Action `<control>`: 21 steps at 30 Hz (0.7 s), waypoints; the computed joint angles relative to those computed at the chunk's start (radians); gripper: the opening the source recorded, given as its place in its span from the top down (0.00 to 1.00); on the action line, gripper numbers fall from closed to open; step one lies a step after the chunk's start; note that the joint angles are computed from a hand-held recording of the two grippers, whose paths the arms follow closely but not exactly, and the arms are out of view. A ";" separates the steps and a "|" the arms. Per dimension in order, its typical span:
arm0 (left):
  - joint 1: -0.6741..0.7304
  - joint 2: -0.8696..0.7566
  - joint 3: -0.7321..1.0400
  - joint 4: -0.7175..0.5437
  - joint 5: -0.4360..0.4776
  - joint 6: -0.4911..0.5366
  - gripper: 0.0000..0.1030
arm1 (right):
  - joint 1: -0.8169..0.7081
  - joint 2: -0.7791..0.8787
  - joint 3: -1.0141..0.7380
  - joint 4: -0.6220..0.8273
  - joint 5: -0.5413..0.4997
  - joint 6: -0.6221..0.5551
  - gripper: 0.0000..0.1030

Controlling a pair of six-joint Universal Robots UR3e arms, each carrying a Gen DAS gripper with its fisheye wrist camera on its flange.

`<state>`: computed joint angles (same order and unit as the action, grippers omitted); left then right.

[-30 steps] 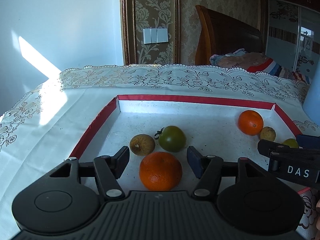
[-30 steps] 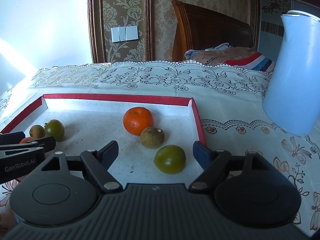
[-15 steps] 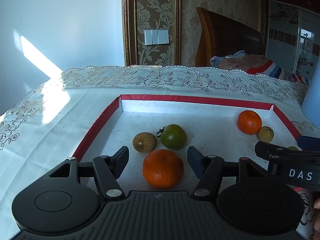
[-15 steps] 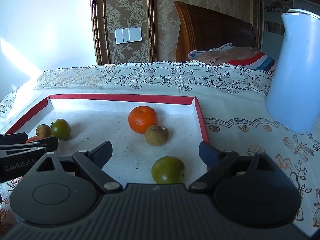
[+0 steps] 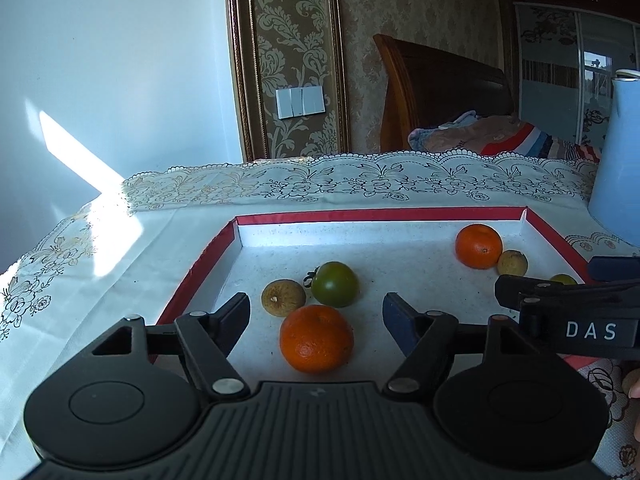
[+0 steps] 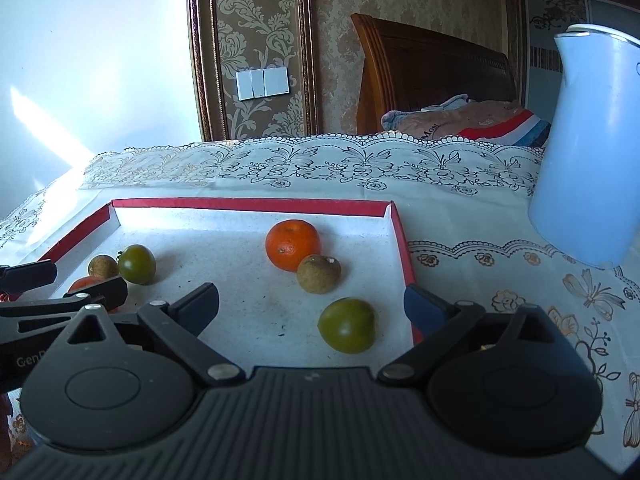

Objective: Organize fruits
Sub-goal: 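Withdraw both open tools from the tray toward the log pieces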

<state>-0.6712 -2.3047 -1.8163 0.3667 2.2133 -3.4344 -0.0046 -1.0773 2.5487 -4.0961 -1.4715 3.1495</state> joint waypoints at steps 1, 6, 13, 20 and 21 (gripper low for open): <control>-0.002 -0.001 0.001 0.001 0.003 0.004 0.29 | 0.000 0.000 0.001 -0.002 0.000 0.000 0.04; -0.011 0.011 -0.027 0.021 0.005 0.007 0.29 | -0.012 -0.002 0.025 -0.028 0.018 0.000 0.03; -0.012 0.047 -0.099 0.061 -0.009 -0.019 0.29 | -0.018 0.003 0.046 -0.068 0.011 0.010 0.00; -0.022 0.063 -0.131 0.073 -0.004 -0.031 0.29 | -0.042 -0.002 0.073 -0.086 0.029 0.022 0.00; -0.021 0.063 -0.130 0.072 -0.005 -0.030 0.29 | -0.042 -0.003 0.078 -0.090 0.029 0.021 0.00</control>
